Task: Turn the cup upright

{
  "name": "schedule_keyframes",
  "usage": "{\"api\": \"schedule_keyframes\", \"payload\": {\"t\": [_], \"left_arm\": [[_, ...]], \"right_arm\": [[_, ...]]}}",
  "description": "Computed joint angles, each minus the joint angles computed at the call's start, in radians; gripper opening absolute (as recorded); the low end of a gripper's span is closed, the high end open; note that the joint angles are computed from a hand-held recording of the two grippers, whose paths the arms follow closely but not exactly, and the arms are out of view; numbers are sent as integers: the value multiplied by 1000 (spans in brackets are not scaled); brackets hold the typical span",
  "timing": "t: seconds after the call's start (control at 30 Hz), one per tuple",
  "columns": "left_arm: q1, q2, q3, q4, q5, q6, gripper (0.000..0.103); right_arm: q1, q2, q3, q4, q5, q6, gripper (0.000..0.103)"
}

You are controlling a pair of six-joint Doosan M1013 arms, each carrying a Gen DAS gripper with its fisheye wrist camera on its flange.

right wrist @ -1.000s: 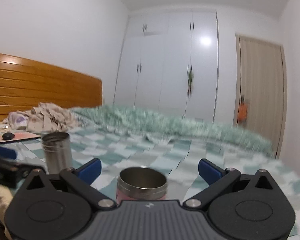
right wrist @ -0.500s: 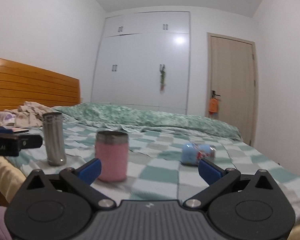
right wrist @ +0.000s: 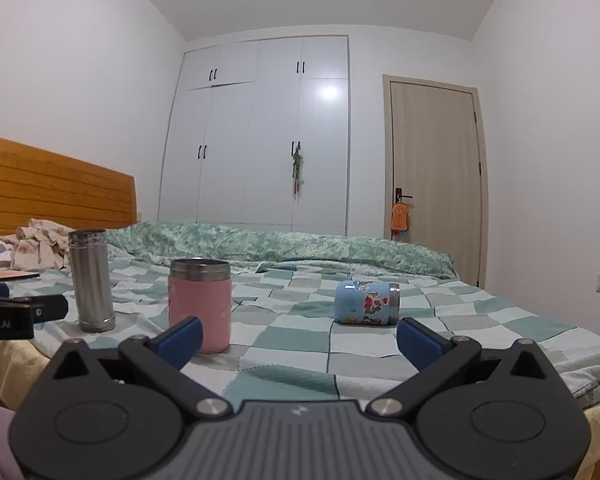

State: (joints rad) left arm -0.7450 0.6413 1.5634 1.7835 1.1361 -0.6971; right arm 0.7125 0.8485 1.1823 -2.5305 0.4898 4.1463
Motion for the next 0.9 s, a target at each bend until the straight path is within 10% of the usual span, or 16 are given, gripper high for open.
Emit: {"api": "schedule_keyframes", "payload": {"t": [0.9], "left_arm": [[-7,4,6,25,16,1,103]], "right_arm": [[5,1,12,-17,30,3,103]]}}
